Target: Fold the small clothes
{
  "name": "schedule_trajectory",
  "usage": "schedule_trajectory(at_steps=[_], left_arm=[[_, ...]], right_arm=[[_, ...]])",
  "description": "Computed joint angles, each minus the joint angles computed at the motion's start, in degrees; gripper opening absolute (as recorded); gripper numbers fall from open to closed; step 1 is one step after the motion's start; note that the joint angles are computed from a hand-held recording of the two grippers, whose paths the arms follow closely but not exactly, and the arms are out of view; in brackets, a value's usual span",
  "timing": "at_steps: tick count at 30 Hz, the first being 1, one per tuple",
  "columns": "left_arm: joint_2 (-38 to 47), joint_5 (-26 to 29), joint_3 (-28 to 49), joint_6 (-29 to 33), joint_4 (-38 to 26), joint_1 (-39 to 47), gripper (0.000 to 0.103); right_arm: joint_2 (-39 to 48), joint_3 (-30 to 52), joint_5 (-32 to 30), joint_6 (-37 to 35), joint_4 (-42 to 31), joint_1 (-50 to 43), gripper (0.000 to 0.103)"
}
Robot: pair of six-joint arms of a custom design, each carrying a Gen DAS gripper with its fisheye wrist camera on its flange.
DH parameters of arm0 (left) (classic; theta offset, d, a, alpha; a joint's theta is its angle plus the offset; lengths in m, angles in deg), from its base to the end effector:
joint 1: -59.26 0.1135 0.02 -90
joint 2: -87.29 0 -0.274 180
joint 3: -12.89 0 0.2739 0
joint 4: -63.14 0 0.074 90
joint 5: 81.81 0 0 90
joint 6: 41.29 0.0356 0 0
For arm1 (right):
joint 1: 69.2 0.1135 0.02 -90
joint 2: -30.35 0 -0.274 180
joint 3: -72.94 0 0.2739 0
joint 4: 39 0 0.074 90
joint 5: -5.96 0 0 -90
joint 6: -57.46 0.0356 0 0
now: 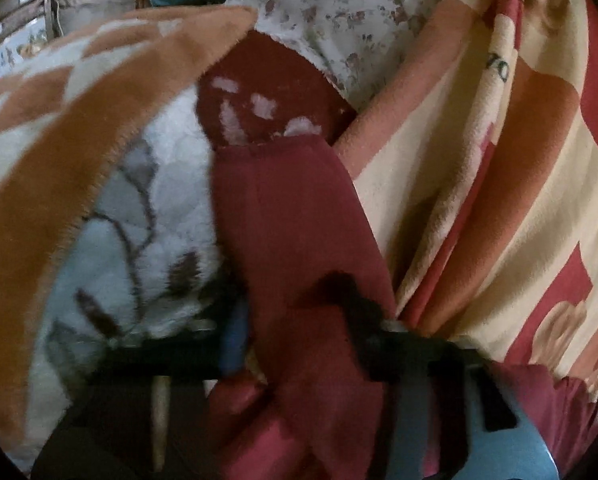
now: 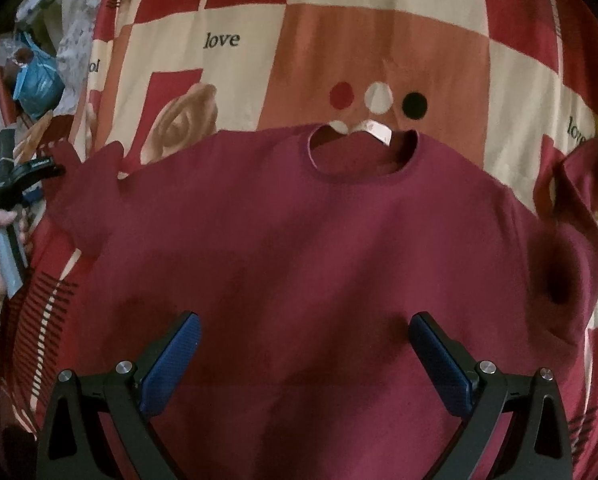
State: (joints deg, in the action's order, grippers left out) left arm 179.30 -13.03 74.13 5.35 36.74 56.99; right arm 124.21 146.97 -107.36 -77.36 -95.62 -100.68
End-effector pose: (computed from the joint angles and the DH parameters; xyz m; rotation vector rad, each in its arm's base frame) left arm 0.3233 0.0001 0.1571 -0.9955 2.2675 0.1445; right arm 0.2812 -0.1557 0.1902 -0.3789 2.6712 0.2398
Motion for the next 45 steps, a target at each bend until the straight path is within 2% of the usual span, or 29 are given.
schedule_trajectory(at_steps=[1,3,11,15,16,18,21,25,29,33,36,38,39,40,41,43,45], left_arm=[[-0.45,-0.06,-0.77,-0.62,0.92,0.04,0.017],[-2.77,1.34,-3.01,-1.01,3.45,0.40,0.013],[-16.35,4.82,-5.90,0.13,3.10,-5.43,0.010],[-20.57,5.49,-5.21,-2.98,0.29,-11.57,0.009],[-20.88,4.64,-4.35,-3.42,-0.75,-13.99,0.006],[-19.89,4.72,-1.12,-2.58,-2.38,-16.46,0.006],[-17.77,0.78,3.71,-4.63,-5.42,-26.53,0.006],[-11.01,-1.29,10.14,-5.63,-5.99,-37.14,0.006],[0.15,-0.14,17.78,-5.88,-6.40,-42.83,0.006],[11.08,3.26,23.92,-8.52,-8.69,-45.39,0.006],[16.42,6.86,27.75,-9.97,-13.42,-46.35,0.009],[15.91,6.52,27.92,-10.16,-16.07,-47.34,0.012],[14.57,6.47,27.34,-10.16,-16.86,-47.71,0.015],[12.17,6.31,26.20,-10.45,-17.67,-48.15,0.025],[10.01,5.42,24.92,-10.71,-17.91,-48.55,0.031],[5.10,-0.97,22.16,-12.60,-19.96,-50.32,0.048],[2.71,-7.56,20.82,-14.79,-23.03,-51.51,0.056]], right_arm=[[0.29,0.11,0.02,0.12,0.00,-0.14,0.103],[0.87,0.48,-0.18,0.53,-0.06,-0.45,0.103],[0.60,0.92,-2.23,-0.22,-1.07,-1.79,0.103],[-0.28,1.92,-4.36,-2.16,-3.11,-3.96,0.103],[-0.40,2.46,-4.96,-2.64,-3.69,-4.69,0.103],[-0.38,3.71,-6.01,-3.06,-4.66,-5.96,0.103],[0.62,6.37,-7.16,-3.04,-6.36,-7.75,0.103],[2.34,9.71,-8.85,-3.01,-8.52,-10.00,0.103],[4.00,11.97,-9.48,-4.00,-9.93,-12.21,0.103],[6.13,14.23,-9.67,-5.04,-11.48,-13.80,0.103],[8.23,16.66,-9.47,-5.56,-13.96,-13.86,0.103],[8.83,17.44,-9.36,-6.02,-14.39,-13.41,0.103],[8.92,17.52,-9.49,-6.52,-14.38,-12.92,0.103],[8.91,17.55,-9.69,-7.05,-14.38,-12.38,0.103],[8.76,17.51,-9.93,-7.58,-14.32,-11.66,0.103],[8.76,17.44,-10.73,-8.22,-14.06,-9.80,0.103],[9.54,17.80,-10.07,-7.55,-14.63,-7.31,0.103]])
